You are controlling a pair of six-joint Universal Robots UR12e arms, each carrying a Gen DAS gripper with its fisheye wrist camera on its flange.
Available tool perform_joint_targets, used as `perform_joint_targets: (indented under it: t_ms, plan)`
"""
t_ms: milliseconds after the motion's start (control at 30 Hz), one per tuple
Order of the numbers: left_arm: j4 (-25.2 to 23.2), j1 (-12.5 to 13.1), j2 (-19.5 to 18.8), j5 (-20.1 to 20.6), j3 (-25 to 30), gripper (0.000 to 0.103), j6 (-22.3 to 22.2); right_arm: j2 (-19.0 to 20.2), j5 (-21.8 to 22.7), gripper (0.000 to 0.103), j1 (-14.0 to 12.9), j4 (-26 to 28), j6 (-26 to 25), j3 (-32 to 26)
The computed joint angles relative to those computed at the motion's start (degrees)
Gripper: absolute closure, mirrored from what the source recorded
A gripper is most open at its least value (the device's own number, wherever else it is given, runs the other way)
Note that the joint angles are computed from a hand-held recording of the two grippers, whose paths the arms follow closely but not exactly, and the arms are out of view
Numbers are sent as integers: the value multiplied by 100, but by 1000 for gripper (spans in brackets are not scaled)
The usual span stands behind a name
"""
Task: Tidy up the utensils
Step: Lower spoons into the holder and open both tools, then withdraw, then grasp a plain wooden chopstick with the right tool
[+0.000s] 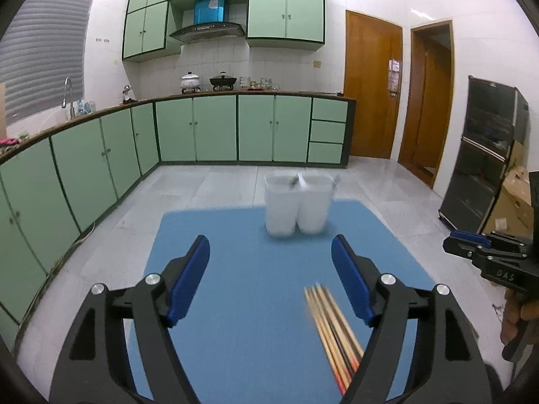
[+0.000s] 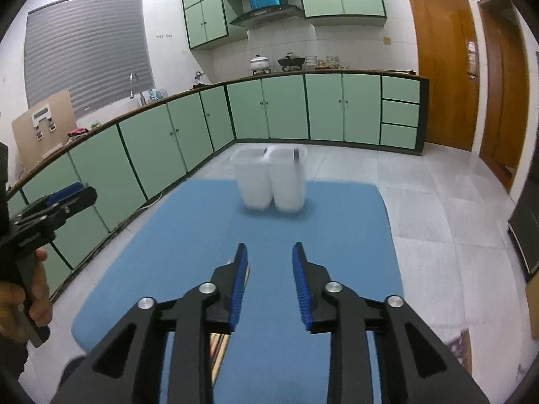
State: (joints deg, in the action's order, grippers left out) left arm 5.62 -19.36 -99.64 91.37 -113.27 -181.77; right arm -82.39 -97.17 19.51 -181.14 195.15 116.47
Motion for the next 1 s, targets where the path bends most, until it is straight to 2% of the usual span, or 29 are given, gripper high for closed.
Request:
perform_joint_targets:
  t_ms: [167, 300, 400, 467, 767, 867, 933, 1000]
  plan:
    - [383, -207, 285, 160, -886, 27, -85, -1, -495, 72, 523, -488, 86, 611]
    - [368, -395, 248, 214, -1292, 27, -26, 111, -378, 71, 724, -365, 307, 814]
    - [149, -394, 215, 99, -1414, 27, -157, 238, -260, 71, 804, -229, 366, 867]
    - [97, -392, 188, 167, -1479, 27, -204, 334, -193, 72, 833, -167, 334, 845]
    - [-76, -313, 74, 59, -1489, 28, -355, 536, -204, 73, 839, -180, 209, 722]
    - [-170, -301, 38, 54, -1461, 28, -402, 592, -281, 78, 834, -240, 158, 700]
    - [-194, -304, 13, 32, -1442, 28, -453, 599, -359, 92, 827, -267, 166, 713]
    - [-214, -337, -19, 44, -1414, 28, -446, 593, -374, 98, 788, -297, 221, 740]
